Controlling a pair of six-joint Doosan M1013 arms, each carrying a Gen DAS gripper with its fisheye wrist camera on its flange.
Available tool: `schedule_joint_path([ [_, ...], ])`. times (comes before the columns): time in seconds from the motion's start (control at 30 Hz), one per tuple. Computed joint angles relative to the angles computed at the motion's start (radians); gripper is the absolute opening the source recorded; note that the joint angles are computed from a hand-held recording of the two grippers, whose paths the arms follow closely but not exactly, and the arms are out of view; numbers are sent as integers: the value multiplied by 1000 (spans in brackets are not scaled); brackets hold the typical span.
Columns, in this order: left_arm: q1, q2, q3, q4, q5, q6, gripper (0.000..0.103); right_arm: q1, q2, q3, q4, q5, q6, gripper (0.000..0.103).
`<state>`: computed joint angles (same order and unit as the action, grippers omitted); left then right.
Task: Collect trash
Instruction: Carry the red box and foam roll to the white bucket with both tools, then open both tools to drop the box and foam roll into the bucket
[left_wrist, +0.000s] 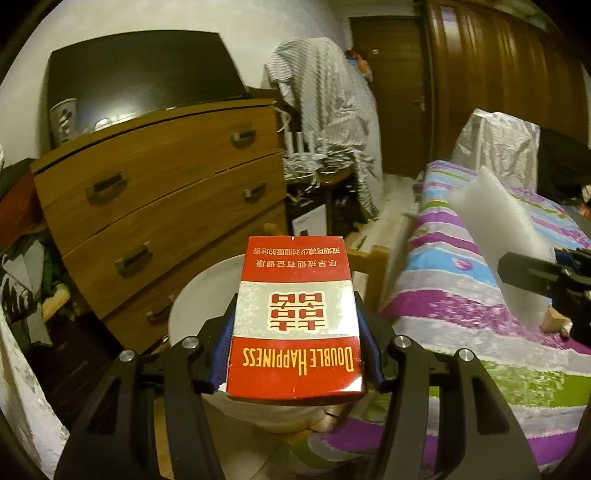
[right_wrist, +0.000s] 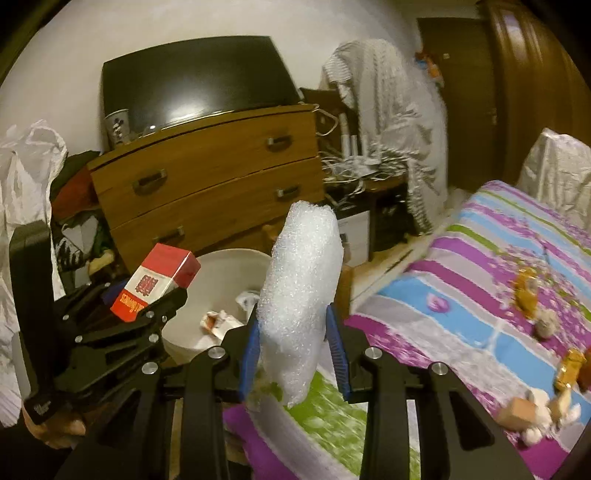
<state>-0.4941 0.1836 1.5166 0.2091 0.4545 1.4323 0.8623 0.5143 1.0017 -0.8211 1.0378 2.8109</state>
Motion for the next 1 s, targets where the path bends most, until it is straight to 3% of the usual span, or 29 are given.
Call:
schedule_joint_path([
  [0.4,44,37,-34,40,44,-36,54,-55,151,-243,186,-4,-242,35],
  [0.5,90,68,-89,-156,98,120,54,-67,182,-296,230,11,-283,36],
  [0.53,117,86,-125,-276,148,214,54,-69,190,-310,239,18,-294,36],
  [0.67,191,149,-241,-530,309,397,54,-80,212,-357,273,30,-326,36],
  [0.9,211,193,-306,-643,385,518,54,-99,281,-487,345,80,-410,36],
  [1.0,204,212,-321,-627,398,517,54,-106,298,-512,365,90,-428,36],
])
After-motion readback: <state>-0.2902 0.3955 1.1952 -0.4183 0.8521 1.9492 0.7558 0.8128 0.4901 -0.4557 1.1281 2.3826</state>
